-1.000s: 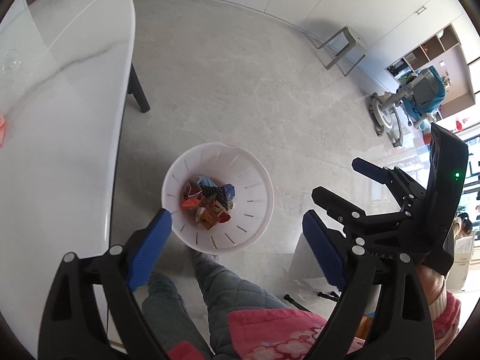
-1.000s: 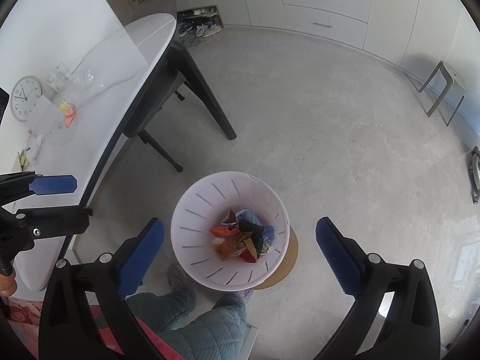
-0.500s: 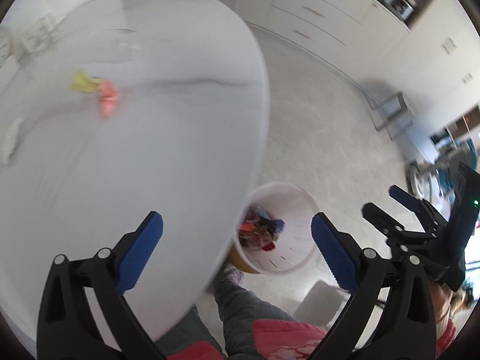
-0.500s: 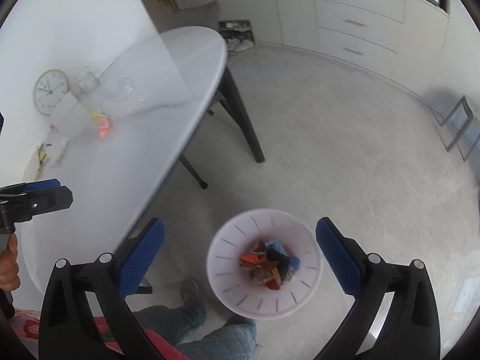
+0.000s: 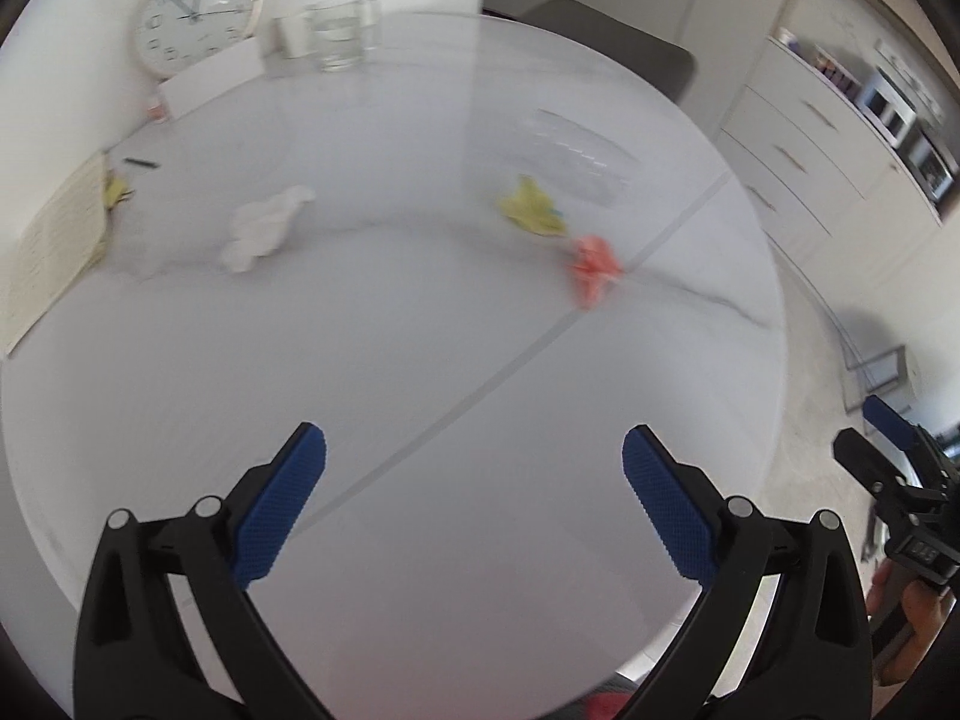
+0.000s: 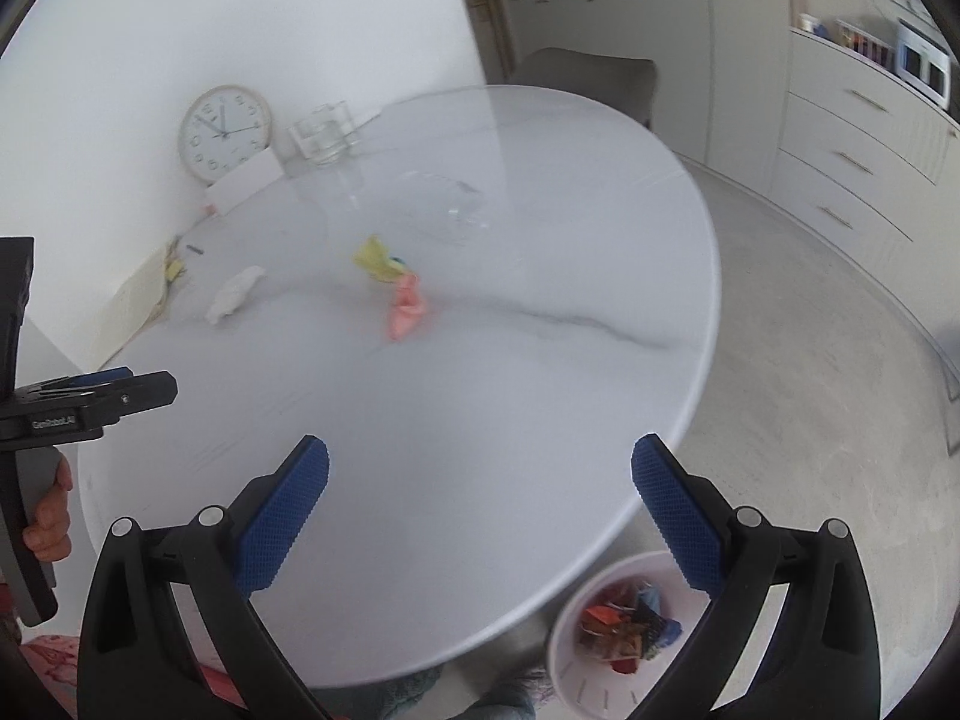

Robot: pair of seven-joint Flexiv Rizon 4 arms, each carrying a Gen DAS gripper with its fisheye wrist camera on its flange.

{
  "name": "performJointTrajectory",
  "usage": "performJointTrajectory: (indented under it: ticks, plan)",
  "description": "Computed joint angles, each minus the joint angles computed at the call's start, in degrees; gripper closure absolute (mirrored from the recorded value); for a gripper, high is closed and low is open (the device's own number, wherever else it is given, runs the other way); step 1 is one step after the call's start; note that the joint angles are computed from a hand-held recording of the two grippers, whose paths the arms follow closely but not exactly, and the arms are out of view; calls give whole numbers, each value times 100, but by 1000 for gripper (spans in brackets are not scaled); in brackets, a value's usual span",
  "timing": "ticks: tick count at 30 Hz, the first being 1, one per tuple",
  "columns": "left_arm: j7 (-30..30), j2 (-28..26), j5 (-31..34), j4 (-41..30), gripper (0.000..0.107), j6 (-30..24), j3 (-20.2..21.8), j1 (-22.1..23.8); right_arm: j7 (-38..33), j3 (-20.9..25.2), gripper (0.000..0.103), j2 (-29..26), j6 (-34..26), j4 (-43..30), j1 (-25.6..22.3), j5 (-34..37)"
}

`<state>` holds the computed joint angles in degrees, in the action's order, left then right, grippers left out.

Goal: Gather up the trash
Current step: 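Move both tools back over the table toward the white tissue, then grasp the white tissue with the left tool while the right tool grasps the yellow paper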

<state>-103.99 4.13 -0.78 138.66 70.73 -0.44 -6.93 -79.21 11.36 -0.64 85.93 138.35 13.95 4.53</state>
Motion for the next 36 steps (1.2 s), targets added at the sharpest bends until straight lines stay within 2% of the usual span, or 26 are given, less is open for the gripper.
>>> performJointTrajectory:
  ticks: [4, 8, 9, 14, 18, 25, 36]
  plan:
    - [413, -41, -66, 129, 12, 252, 306, 306, 334, 79, 3, -318, -16, -310, 206, -239]
    - [901, -330, -339, 111, 12, 523, 471, 615, 1190, -146, 3, -580, 43, -439, 469, -1281]
    - [911, -373, -357, 95, 12, 546, 469, 654, 1416, -221, 3, -634, 69, -451, 539, -1532]
    - [1755, -852, -1268, 29, 12, 940, 430, 884, 2291, -565, 3, -966, 26, -692, 793, -2509]
    - [1915, -1346, -1365, -297, 12, 1046, 385, 1009, 2543, -613, 3, -1226, -147, -965, 816, -2815]
    - [1638, -2220, -1170, -1039, 12, 1023, 539, 974, 2321, -550, 3, -1891, -595, -1817, 800, -2961]
    - [1169, -3287, -945, -2206, 12, 350, 701, 946, 987, -208, 3, -3364, -1492, -3692, 665, -2406]
